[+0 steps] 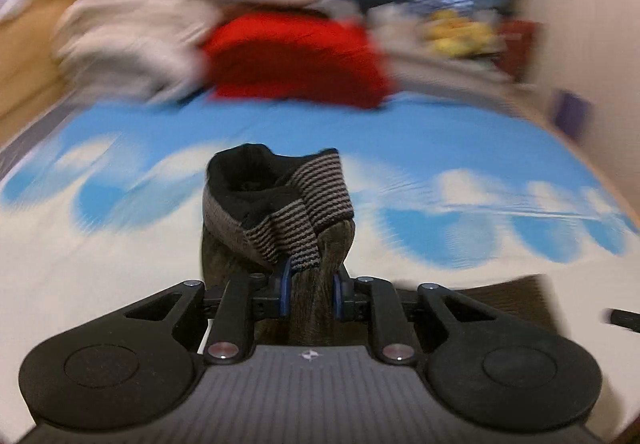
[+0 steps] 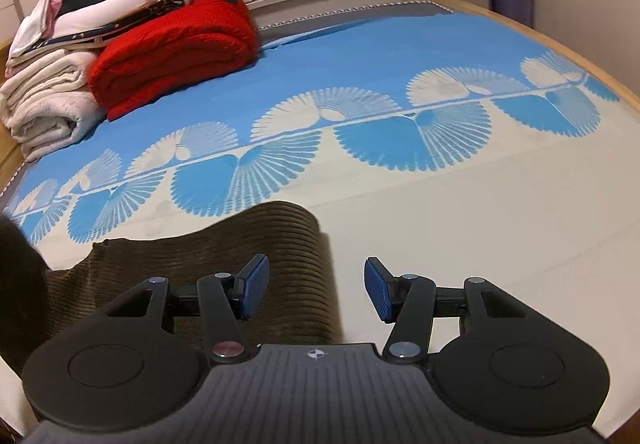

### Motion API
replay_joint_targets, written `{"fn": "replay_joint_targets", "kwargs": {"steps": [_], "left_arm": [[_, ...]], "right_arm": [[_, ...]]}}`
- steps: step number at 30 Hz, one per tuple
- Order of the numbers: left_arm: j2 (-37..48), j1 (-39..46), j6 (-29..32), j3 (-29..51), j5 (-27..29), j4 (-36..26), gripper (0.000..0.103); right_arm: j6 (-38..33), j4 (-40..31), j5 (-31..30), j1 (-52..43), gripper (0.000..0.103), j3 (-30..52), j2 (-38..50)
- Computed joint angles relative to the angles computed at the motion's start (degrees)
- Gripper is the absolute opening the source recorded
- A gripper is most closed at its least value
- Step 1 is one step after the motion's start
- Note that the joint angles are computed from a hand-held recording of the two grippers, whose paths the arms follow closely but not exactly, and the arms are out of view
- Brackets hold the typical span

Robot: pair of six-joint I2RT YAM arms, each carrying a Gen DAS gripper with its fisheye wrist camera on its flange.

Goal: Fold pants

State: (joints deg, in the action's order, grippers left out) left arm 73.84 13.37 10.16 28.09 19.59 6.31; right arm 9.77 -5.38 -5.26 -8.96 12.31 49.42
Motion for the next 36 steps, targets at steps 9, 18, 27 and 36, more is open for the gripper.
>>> {"fn": "replay_joint_targets", "kwargs": {"steps": [9,18,27,36], "left_arm": [[3.56,-40.75,-1.01,-4.26,-0.8,4.38,0.044],[20.11,-22.25,-2.74,9.13,-3.04,-7.44,0.047],[23.52,-9.77,3.76,13.53,-3.45,-14.39,0.045],[20.0,-5.07,8.85,11.82,-0.63,-17.81,0.045]], "right_arm": [[-5.66,-3.42,-18.26,-22.55,0.055,0.22,0.33],[-4.85,-1.96,-24.84,-20.88,0.059,3.2,12.58],[3.89,3.6,-6.53,2.54,0.059,8.97,29.33],[1.72,-2.46,-6.45,0.99,0.006,3.64,4.51]]}}
